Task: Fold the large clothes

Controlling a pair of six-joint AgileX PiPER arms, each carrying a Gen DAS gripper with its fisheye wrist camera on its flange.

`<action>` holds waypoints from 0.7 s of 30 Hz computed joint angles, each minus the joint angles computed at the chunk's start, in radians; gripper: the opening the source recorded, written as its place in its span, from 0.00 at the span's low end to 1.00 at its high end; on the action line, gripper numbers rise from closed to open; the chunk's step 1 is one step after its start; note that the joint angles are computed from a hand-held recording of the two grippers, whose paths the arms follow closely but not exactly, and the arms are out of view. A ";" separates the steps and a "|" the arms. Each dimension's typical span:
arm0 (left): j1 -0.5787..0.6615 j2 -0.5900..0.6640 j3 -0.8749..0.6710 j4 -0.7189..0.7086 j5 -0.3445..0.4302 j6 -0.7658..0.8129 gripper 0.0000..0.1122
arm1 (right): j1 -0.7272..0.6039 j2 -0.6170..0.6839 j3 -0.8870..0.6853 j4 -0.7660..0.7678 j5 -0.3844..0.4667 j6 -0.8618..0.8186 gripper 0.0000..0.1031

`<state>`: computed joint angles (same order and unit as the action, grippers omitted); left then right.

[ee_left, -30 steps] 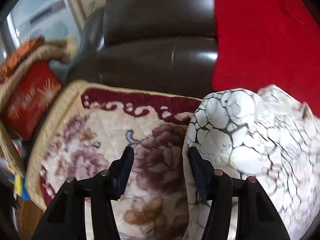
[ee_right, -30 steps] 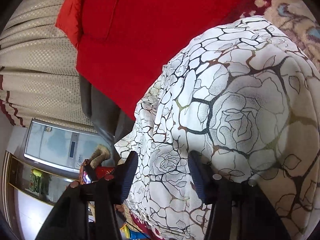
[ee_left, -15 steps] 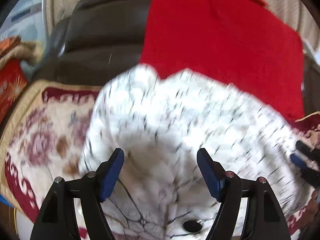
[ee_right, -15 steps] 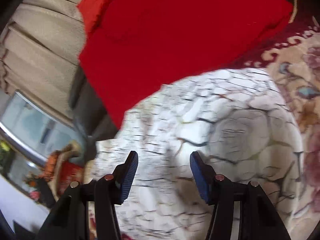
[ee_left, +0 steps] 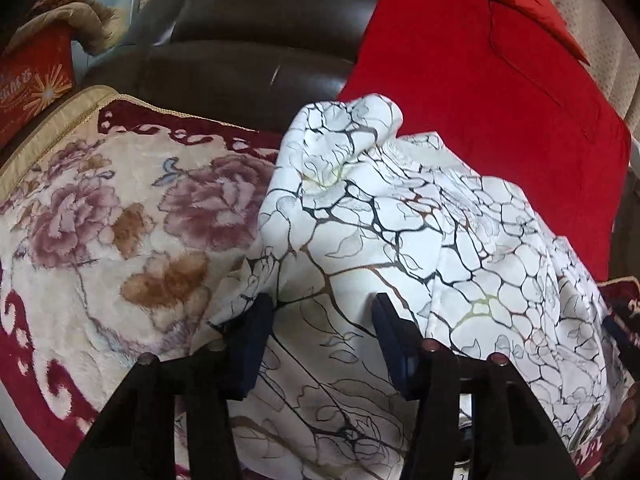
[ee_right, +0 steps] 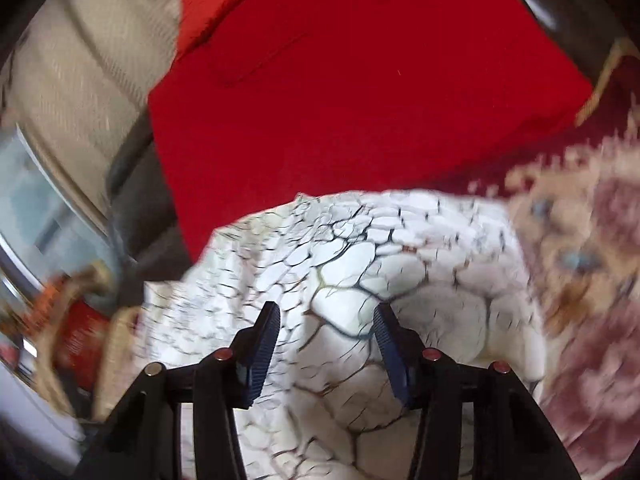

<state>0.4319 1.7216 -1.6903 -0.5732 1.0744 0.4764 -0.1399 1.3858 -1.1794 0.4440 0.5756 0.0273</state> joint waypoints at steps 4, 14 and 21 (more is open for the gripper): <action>-0.011 -0.007 0.018 0.002 -0.019 0.028 0.47 | 0.023 0.075 -0.044 -0.119 0.055 0.131 0.52; 0.063 -0.097 0.050 -0.076 -0.042 0.107 0.56 | -0.044 -0.055 0.011 -0.011 0.090 0.032 0.52; 0.148 -0.110 0.058 -0.120 -0.067 0.108 0.69 | -0.248 -0.177 0.096 0.344 0.153 -0.323 0.55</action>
